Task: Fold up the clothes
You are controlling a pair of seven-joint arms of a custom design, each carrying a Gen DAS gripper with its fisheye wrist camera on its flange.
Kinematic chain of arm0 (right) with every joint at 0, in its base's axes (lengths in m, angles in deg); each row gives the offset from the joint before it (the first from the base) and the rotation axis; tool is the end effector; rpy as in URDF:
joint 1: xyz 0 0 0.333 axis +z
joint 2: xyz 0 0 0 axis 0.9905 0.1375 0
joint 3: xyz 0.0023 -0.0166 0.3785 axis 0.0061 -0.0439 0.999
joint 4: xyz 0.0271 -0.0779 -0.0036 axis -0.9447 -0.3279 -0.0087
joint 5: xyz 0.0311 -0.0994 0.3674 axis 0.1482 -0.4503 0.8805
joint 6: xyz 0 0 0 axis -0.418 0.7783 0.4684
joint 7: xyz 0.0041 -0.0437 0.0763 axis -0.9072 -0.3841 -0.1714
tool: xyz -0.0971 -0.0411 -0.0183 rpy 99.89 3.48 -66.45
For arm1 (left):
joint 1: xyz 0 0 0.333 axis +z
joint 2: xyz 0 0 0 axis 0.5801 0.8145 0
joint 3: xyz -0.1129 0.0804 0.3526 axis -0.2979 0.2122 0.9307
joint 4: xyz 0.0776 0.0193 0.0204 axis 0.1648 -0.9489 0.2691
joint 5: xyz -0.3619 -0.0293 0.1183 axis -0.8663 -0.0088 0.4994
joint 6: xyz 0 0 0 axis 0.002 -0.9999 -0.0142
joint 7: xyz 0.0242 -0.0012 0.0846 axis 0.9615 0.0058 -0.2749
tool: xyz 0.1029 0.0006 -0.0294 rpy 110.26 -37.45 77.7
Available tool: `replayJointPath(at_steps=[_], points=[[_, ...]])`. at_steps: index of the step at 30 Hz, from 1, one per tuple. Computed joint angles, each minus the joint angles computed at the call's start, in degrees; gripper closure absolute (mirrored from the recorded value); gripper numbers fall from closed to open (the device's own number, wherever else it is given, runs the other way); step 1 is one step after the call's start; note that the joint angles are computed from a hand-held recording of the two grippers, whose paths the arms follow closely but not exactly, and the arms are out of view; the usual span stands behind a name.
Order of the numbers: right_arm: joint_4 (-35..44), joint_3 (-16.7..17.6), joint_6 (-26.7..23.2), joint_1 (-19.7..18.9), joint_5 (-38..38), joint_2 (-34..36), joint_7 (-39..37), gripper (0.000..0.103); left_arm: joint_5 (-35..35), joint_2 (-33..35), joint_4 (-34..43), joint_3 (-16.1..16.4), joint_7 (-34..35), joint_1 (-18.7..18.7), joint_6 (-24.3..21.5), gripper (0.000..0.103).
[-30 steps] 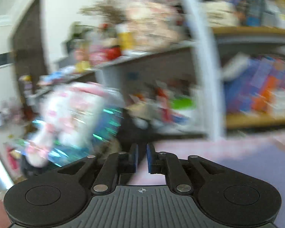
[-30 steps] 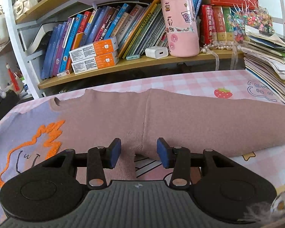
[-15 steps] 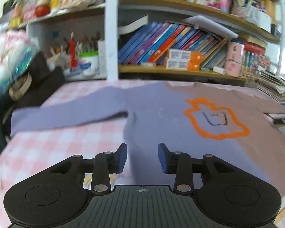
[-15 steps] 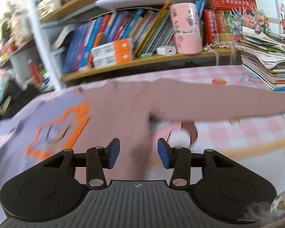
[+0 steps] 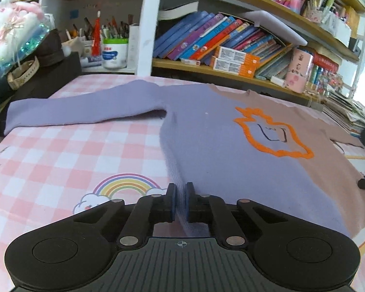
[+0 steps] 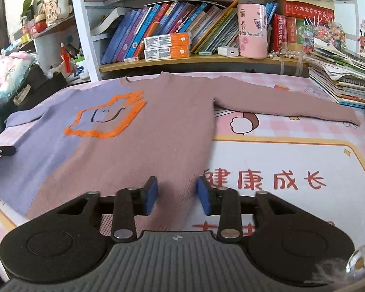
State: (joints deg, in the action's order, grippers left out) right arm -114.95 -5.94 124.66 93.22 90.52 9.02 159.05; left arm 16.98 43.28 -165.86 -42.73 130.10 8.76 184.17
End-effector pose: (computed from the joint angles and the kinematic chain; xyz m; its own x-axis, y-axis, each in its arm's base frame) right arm 0.5236 0.1326 0.4081 0.1158 -0.9831 -0.1415 -0.5789 0.0490 -0.8139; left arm 0.5944 -0.2430 0.4116 -0.2389 -0.9588 0.1538 -0.6010 0.0215 -0.7990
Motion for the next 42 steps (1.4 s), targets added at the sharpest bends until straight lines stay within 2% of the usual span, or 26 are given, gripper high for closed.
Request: replayJointPath(at_steps=[2,4,6,9,15,22,23,24,27,29,32,33,35,42], points=[[-0.3,0.6,0.3,-1.1,-2.0,-0.1,1.3,0.088,1.6,0.3,0.8,-2.4,-1.0,2.4,-0.5,0.098],[-0.6,0.4,1.3,-1.0,-1.9,0.0,1.4,0.09,3.6,0.5,1.2,-4.6,-2.2,4.7,-0.6,0.098],[-0.8,-1.0,1.8,1.0,1.8,-0.2,-1.2,0.091,6.1,0.8,1.8,-6.6,-3.1,6.4,-0.7,0.098],[-1.0,-2.3,2.5,3.4,7.4,-0.4,-4.9,0.091,8.3,1.7,3.2,-7.6,-4.1,7.2,-1.1,0.098],[-1.0,-1.9,3.3,2.8,9.3,0.3,-5.2,0.091,10.2,3.1,5.3,-7.1,-5.7,6.8,-1.5,0.098],[1.0,-2.9,2.5,5.2,15.1,1.1,-9.6,0.089,8.9,3.8,6.8,-3.0,-7.0,3.0,-2.2,0.097],[0.9,-2.9,2.4,5.3,15.4,0.9,-9.9,0.087,8.5,3.3,6.0,-1.8,-6.9,1.9,-1.6,0.096],[0.7,-2.8,2.2,5.2,15.6,0.7,-10.1,0.086,7.4,2.8,5.2,-2.1,-6.0,1.8,-1.4,0.091],[-0.3,-2.2,1.7,4.4,14.5,-0.2,-9.1,0.081,11.2,1.8,3.1,-8.2,-8.8,7.8,-0.1,0.083],[-0.8,-2.2,1.6,4.8,14.9,-0.6,-9.6,0.075,12.1,1.7,2.4,-9.6,-9.7,9.1,0.5,0.083],[-1.1,-2.0,1.7,4.5,14.1,-0.8,-9.2,0.074,13.4,1.7,1.5,-11.5,-11.3,10.9,1.5,0.089],[-1.2,-1.9,1.8,4.3,13.7,-0.8,-8.9,0.074,13.7,1.7,1.3,-11.8,-11.8,11.3,1.6,0.096],[-1.3,-1.7,2.0,3.9,12.8,-0.7,-8.3,0.087,14.6,1.5,0.9,-12.7,-12.9,12.3,1.8,0.098],[-1.6,-1.0,2.5,2.2,8.6,-0.5,-5.1,0.09,15.5,0.6,-0.2,-12.4,-14.3,12.3,1.7,0.098]])
